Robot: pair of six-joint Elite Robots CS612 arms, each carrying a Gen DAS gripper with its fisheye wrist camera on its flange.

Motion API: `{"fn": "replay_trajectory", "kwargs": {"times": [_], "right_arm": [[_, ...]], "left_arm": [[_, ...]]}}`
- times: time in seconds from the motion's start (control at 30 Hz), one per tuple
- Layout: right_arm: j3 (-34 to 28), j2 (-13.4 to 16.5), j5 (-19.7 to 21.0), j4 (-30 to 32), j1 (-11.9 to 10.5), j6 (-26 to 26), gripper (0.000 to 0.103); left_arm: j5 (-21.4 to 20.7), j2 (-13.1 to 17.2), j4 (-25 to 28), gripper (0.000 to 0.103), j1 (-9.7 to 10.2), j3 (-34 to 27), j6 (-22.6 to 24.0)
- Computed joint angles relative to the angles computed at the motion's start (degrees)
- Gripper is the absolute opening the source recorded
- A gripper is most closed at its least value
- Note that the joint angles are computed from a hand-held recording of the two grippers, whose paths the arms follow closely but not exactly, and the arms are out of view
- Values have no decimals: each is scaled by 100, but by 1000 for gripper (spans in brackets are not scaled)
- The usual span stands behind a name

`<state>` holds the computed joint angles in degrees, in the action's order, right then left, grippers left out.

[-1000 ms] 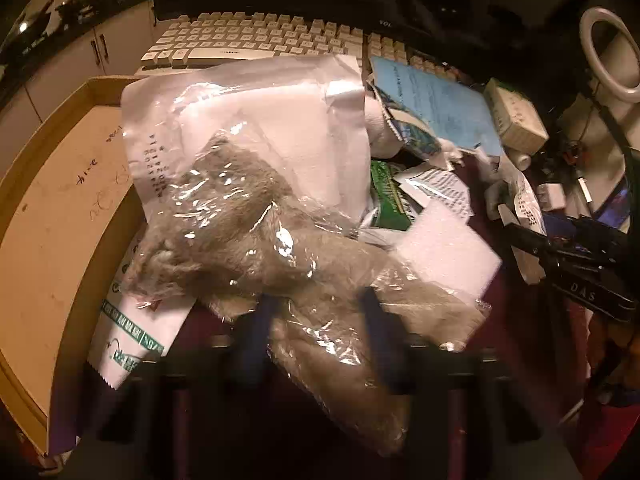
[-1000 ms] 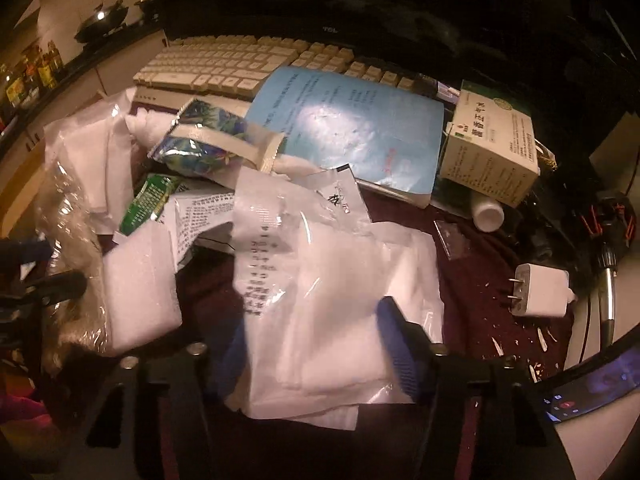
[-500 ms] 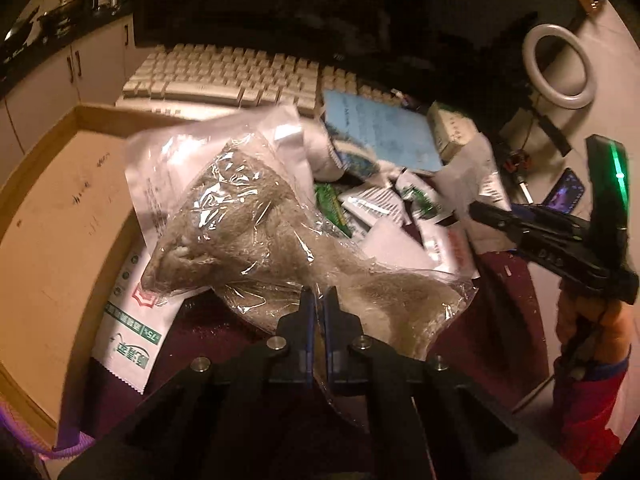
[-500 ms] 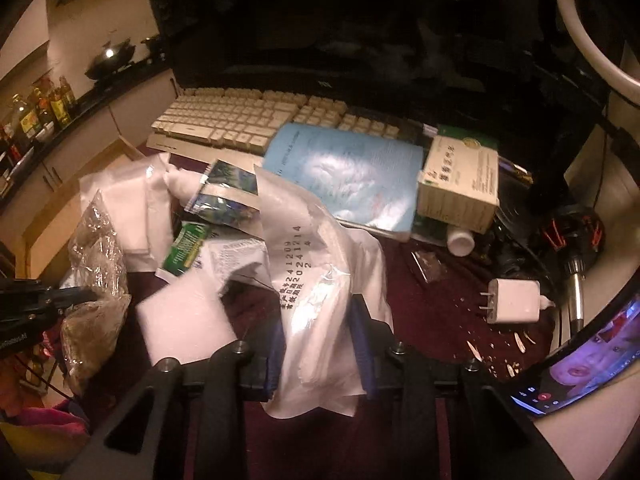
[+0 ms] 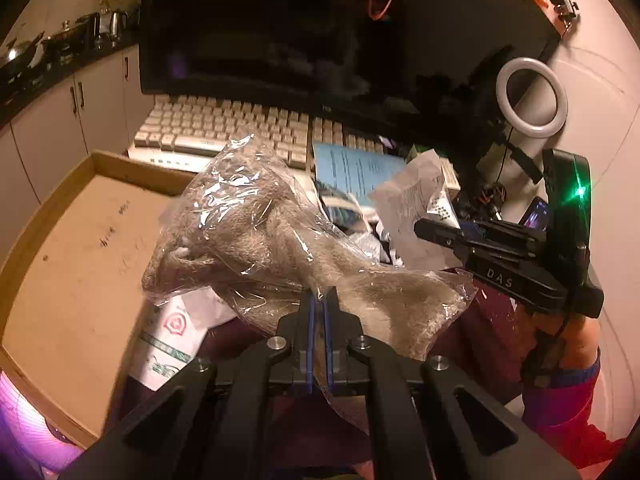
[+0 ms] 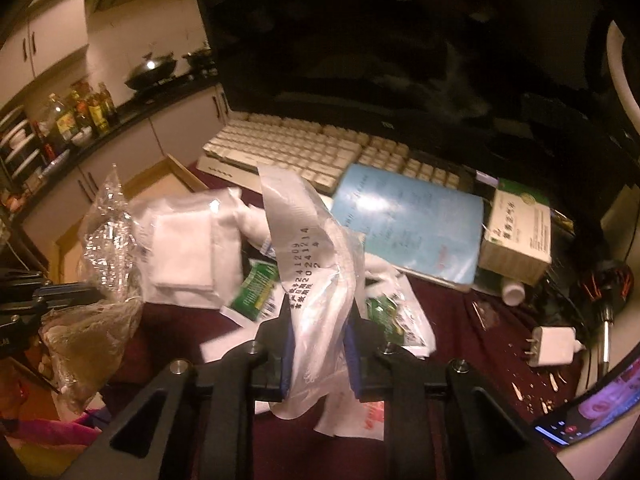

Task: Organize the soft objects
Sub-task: 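Lift both held bags and carry them over the cardboard box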

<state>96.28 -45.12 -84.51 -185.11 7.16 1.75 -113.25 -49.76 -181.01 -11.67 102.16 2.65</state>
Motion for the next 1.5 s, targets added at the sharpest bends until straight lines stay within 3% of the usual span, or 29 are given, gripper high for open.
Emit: {"fn": "replay_trajectory", "kwargs": {"times": [0.43,0.97,1.27,1.5], "right_arm": [[-137,-13,259,-48,15,-202,20],[-1055,343,868,556,286,-801,21],[-1963,714,1246,1213,461,-1157,21],[-2935,1188,1586,1929,632,-1393,21]], "left_arm": [[108,-27,-184,4,198,-86,-347],[789,149,74,4,502,-490,-880],[1148,382,329,4,669,-848,-1142],[1162,670,1023,4,776,-1286,-1164]]}}
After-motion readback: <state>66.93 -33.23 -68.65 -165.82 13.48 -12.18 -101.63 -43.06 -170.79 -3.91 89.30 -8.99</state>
